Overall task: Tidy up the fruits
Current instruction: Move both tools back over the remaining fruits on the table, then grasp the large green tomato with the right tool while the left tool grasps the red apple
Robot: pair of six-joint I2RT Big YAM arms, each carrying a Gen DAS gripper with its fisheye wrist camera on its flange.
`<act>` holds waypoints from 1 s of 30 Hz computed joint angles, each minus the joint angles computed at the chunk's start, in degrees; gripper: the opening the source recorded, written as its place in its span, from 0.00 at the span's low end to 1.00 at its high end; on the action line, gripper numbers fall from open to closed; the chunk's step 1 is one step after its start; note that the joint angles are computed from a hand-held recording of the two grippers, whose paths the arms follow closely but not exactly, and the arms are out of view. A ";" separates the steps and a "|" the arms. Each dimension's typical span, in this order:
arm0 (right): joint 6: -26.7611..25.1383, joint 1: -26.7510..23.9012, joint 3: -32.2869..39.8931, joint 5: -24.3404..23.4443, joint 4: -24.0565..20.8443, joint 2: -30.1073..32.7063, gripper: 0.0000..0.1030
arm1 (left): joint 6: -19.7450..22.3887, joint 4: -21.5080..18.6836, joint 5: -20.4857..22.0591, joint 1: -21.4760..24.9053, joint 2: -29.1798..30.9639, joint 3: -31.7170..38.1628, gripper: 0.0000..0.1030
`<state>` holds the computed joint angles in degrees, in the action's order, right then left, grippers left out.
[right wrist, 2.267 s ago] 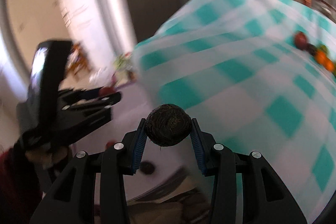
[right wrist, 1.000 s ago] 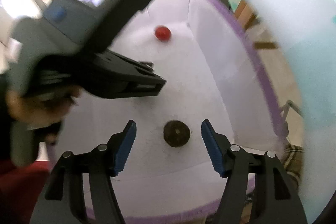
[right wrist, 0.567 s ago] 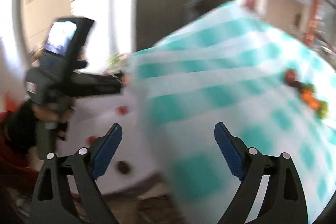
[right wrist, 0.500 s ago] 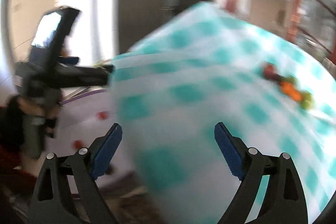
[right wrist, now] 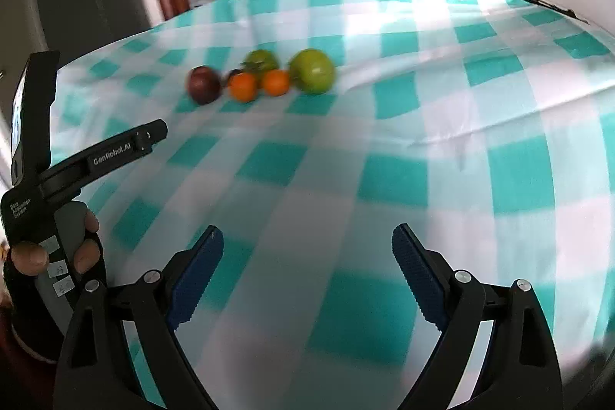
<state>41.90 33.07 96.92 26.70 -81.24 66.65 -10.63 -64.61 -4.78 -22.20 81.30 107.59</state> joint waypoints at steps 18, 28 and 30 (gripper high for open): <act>-24.62 -17.01 27.29 -4.17 -4.28 29.42 0.84 | 1.42 -2.80 13.04 3.39 6.35 5.66 0.98; -31.64 -17.90 35.31 -1.94 -4.03 35.77 0.84 | 1.33 -3.28 12.71 3.32 6.61 6.04 0.98; -33.40 -18.53 34.17 -7.31 -2.07 34.96 0.60 | 1.25 -3.30 12.70 3.36 6.58 6.01 0.98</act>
